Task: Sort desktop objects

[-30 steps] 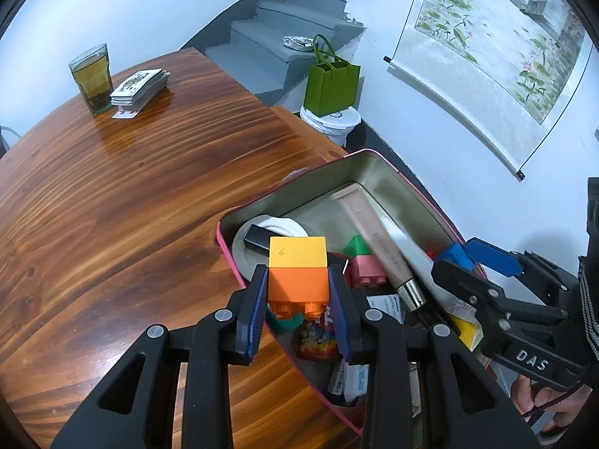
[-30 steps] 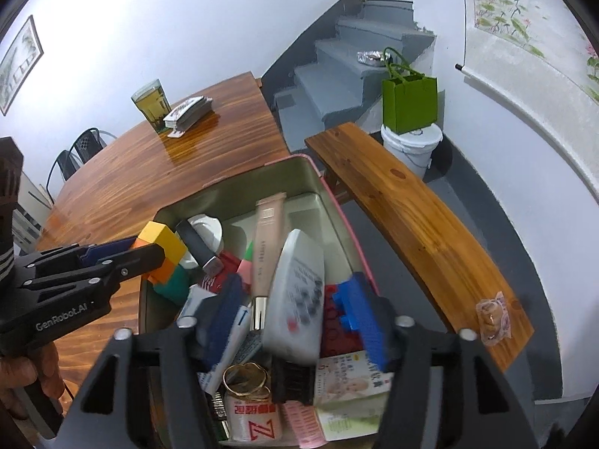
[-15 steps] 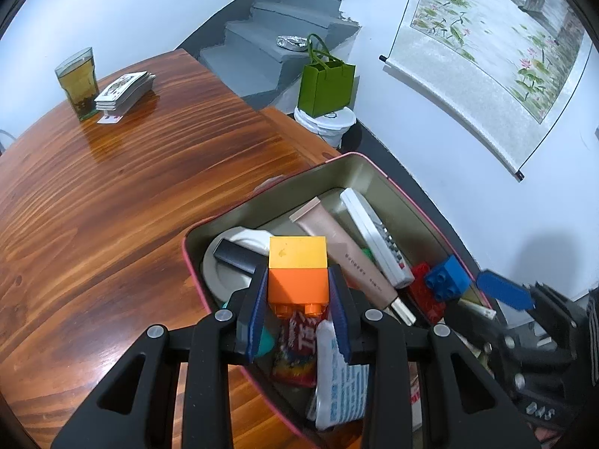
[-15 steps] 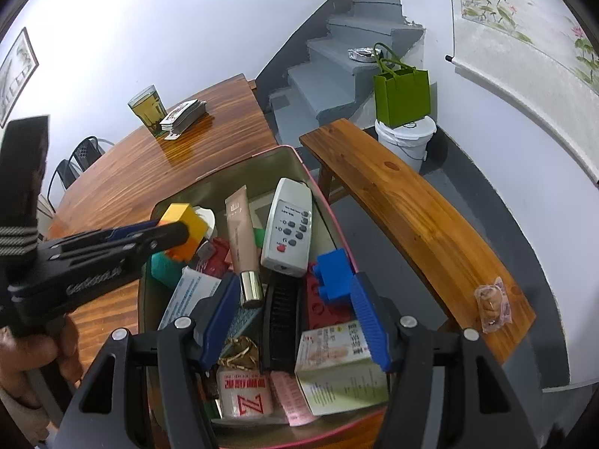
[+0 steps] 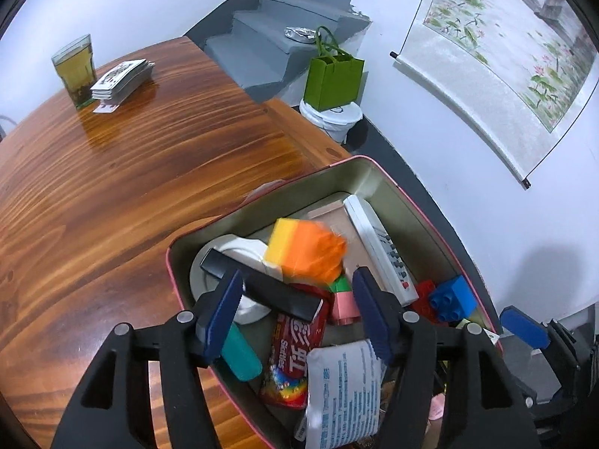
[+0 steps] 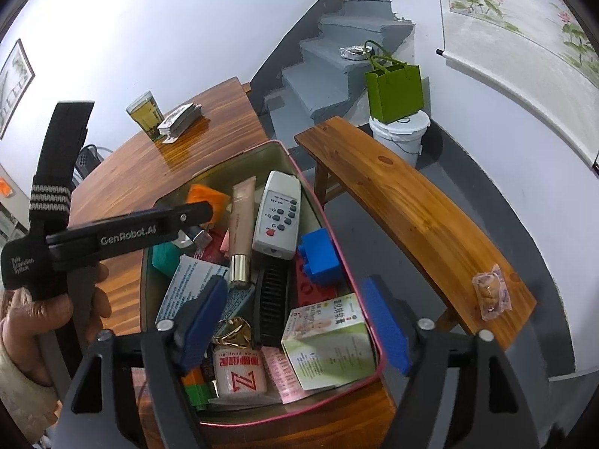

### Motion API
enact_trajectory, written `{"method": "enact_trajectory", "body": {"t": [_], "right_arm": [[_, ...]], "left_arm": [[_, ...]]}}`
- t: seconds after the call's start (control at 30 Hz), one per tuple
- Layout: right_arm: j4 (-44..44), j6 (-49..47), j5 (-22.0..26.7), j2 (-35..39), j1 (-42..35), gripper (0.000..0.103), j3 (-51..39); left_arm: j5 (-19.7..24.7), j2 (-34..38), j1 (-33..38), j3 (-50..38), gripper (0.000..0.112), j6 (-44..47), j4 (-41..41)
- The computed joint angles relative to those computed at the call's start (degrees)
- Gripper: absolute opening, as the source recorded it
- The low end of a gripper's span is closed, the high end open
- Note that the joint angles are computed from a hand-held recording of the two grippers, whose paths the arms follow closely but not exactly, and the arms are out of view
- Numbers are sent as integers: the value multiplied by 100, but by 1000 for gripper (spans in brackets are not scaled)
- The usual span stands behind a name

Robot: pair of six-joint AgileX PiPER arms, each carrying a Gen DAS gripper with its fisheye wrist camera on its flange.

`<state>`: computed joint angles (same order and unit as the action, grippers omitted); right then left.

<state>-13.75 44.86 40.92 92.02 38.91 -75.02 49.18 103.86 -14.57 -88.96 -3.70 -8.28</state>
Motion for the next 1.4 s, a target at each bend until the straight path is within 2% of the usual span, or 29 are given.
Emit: {"method": "enact_trajectory", "body": {"t": [0.17,0.33,0.5,0.7,0.97,1.2,1.33,1.4], "right_arm": [[123,-96,-31,-98,-62,80,114],[164,-67,17,-217,-64,80,287],[-186,340,291,-465,119,80,337],[-950,1364,832,-718,678,82,310],[-1498,2505,1534,-843,1637,82,302],[-1910,3174,2210,-886,2352,82,115],[-2035,3452,2477,-891,2638,82,68],[-2083,3578,2583,-895,2751,82,63]], "left_arm": [[70,-366,-1,200,65,-184,258],[111,-948,-219,495,66,-477,1031],[277,-1517,-582,660,66,-894,1844],[609,-1928,-429,657,67,-702,1334],[708,-2556,-627,1162,67,-993,1888],[850,-3032,-686,1363,67,-752,1719],[976,-3155,-599,1403,79,-536,1335],[989,-3212,-566,1444,80,-474,1209]]}}
